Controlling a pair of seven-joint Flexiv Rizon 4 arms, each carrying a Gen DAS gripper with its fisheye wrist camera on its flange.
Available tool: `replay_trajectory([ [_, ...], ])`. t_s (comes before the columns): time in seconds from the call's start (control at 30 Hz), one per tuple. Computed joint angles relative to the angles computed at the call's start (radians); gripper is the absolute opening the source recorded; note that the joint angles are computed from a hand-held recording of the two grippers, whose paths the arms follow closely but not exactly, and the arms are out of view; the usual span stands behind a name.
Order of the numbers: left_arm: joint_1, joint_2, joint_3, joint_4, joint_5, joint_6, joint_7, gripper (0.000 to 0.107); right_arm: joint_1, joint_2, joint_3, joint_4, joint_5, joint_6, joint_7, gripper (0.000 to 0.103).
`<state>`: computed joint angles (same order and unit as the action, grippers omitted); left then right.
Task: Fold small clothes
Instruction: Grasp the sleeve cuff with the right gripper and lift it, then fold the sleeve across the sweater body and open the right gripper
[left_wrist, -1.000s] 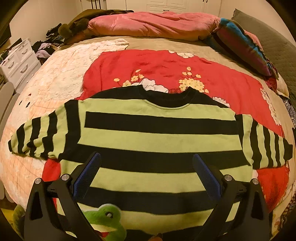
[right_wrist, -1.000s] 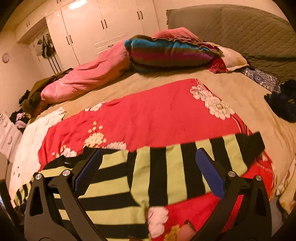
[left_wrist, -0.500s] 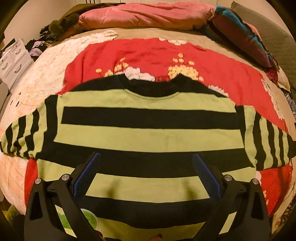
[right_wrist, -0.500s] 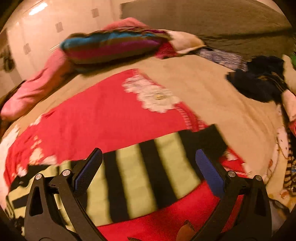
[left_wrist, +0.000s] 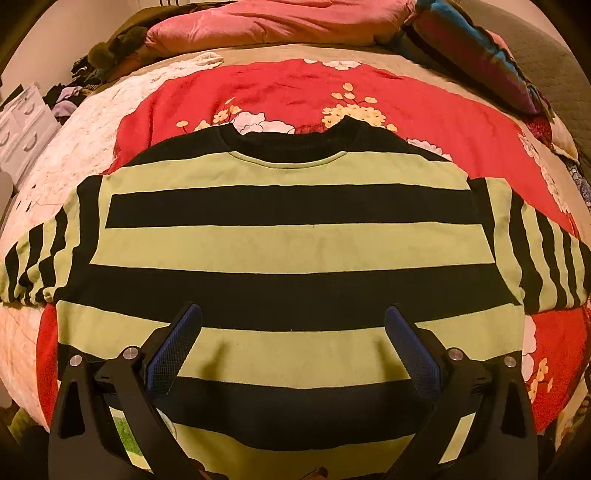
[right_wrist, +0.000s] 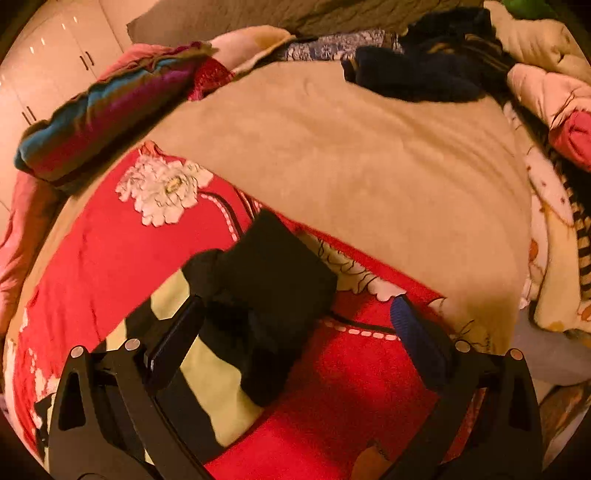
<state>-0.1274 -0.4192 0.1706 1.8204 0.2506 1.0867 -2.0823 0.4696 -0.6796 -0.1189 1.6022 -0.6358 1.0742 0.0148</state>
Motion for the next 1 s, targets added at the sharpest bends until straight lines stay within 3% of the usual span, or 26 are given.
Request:
replay_trajectory([
  [0.13, 0.016, 0.008, -0.011, 0.022, -0.027, 0.012, 0.008, 0.099, -0.016, -0.027, 0.008, -0.011, 0.006, 0.065, -0.023, 0.095],
  [0.27, 0.023, 0.024, -0.013, 0.045, -0.044, 0.030, 0.013, 0.099, -0.013, -0.034, -0.001, -0.002, 0.043, 0.110, -0.022, 0.082],
  [0.43, 0.024, 0.045, -0.009, 0.062, -0.044, 0.032, 0.015, 0.099, 0.013, -0.037, -0.058, 0.030, 0.039, 0.251, 0.014, 0.054],
  [0.5, 0.027, 0.051, -0.009, 0.065, -0.044, 0.029, 0.016, 0.099, 0.034, -0.040, -0.101, 0.048, 0.037, 0.339, 0.030, 0.033],
  [0.6, 0.042, 0.061, -0.020, 0.079, -0.067, 0.039, 0.029, 0.099, 0.091, -0.044, -0.188, 0.067, 0.047, 0.448, 0.043, 0.015],
  [0.73, 0.049, 0.073, -0.022, 0.092, -0.075, 0.049, 0.038, 0.099, 0.167, -0.055, -0.274, 0.046, 0.062, 0.546, 0.008, 0.009],
  [0.8, 0.057, 0.078, -0.028, 0.102, -0.089, 0.055, 0.047, 0.099, 0.186, -0.064, -0.279, 0.004, 0.058, 0.572, -0.044, 0.008],
  [0.9, 0.066, 0.087, -0.029, 0.115, -0.104, 0.066, 0.056, 0.099, 0.182, -0.084, -0.224, -0.083, 0.038, 0.596, -0.149, 0.008],
  [1.0, 0.076, 0.098, -0.030, 0.133, -0.120, 0.086, 0.066, 0.099, 0.115, -0.115, -0.059, -0.181, 0.024, 0.599, -0.268, 0.008],
])
